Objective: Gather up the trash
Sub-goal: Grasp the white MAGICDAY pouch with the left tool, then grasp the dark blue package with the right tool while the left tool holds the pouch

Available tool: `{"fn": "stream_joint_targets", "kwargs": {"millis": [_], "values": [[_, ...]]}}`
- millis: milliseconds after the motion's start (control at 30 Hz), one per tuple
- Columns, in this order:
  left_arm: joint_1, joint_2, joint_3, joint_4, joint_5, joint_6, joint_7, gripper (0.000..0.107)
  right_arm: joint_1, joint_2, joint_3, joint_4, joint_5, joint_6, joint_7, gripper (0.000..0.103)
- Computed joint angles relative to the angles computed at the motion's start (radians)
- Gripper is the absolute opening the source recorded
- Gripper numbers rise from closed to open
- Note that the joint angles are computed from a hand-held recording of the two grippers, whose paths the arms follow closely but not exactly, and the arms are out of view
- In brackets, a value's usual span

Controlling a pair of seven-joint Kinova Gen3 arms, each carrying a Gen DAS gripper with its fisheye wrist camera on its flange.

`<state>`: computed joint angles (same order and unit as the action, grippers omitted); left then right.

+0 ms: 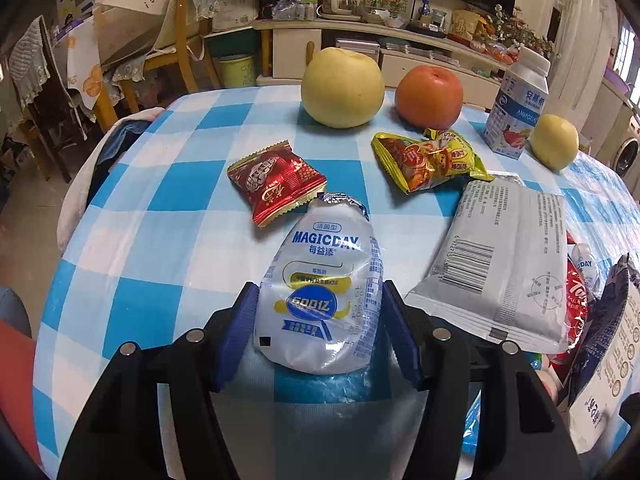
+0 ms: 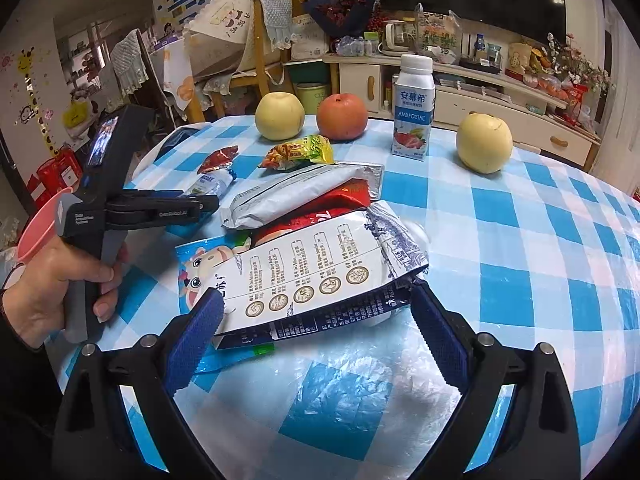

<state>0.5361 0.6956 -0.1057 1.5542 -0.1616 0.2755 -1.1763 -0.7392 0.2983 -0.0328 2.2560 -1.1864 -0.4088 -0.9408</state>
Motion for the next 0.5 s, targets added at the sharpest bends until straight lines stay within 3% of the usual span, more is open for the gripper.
{"fn": "stream_joint_targets", "kwargs": {"millis": [133, 233, 300, 400, 500], "values": [[-0.004, -0.010, 0.003, 0.018, 0.006, -0.013, 0.007, 0.062, 0.059, 0.018, -0.077, 0.009, 0.097, -0.041, -0.107, 0.095], [-0.002, -0.025, 0.004, 0.041, 0.006, -0.031, 0.002, 0.062, -0.045, 0.034, 0.019, -0.007, 0.056, -0.040, -0.047, 0.095], [0.007, -0.033, -0.006, 0.054, 0.004, -0.041, 0.002, 0.062, -0.075, 0.046, 0.043, -0.012, 0.029, -0.059, -0.028, 0.095], [0.019, -0.043, -0.022, 0.067, 0.003, -0.055, 0.005, 0.062, -0.018, 0.036, -0.053, 0.022, -0.007, -0.152, -0.114, 0.095], [0.004, -0.056, -0.010, 0.081, 0.011, -0.072, -0.002, 0.062, 0.117, 0.009, -0.177, 0.053, 0.009, -0.137, -0.236, 0.095]]}}
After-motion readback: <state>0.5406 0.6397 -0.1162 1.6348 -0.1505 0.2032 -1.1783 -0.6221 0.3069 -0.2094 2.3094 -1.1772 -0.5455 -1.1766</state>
